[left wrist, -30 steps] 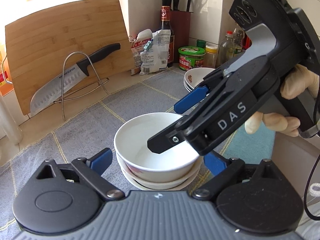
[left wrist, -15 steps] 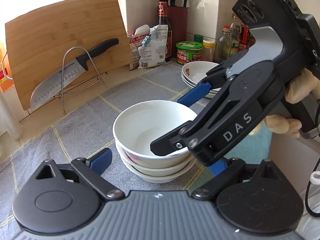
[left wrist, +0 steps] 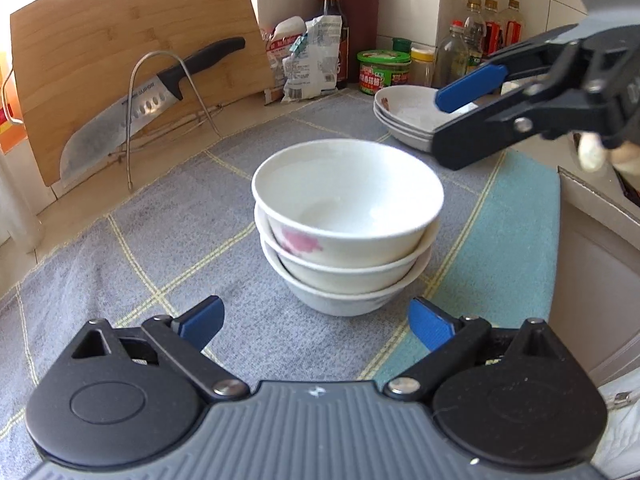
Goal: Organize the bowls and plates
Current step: 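Move both grippers to opposite sides of the three-bowl stack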
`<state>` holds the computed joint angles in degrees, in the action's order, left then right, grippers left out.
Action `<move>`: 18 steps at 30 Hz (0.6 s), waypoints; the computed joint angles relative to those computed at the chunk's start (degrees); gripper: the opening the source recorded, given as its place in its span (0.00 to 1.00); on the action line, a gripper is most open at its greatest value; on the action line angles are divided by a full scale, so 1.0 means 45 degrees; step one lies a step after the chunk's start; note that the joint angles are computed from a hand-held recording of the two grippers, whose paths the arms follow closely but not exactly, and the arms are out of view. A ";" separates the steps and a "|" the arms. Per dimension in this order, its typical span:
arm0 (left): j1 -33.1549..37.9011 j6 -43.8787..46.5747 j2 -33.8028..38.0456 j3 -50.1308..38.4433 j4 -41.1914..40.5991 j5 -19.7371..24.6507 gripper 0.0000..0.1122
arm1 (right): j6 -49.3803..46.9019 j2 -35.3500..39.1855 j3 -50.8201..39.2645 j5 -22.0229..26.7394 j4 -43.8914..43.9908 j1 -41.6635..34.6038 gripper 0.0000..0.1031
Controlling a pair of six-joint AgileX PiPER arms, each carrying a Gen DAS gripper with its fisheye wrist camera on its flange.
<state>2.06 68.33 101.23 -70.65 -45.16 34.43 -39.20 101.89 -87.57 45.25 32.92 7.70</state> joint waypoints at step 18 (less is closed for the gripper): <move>-0.0656 -0.1200 0.1469 -0.0920 0.0811 -0.0092 0.88 | -0.0209 0.1725 0.1390 -0.1274 -0.2803 0.0715 1.00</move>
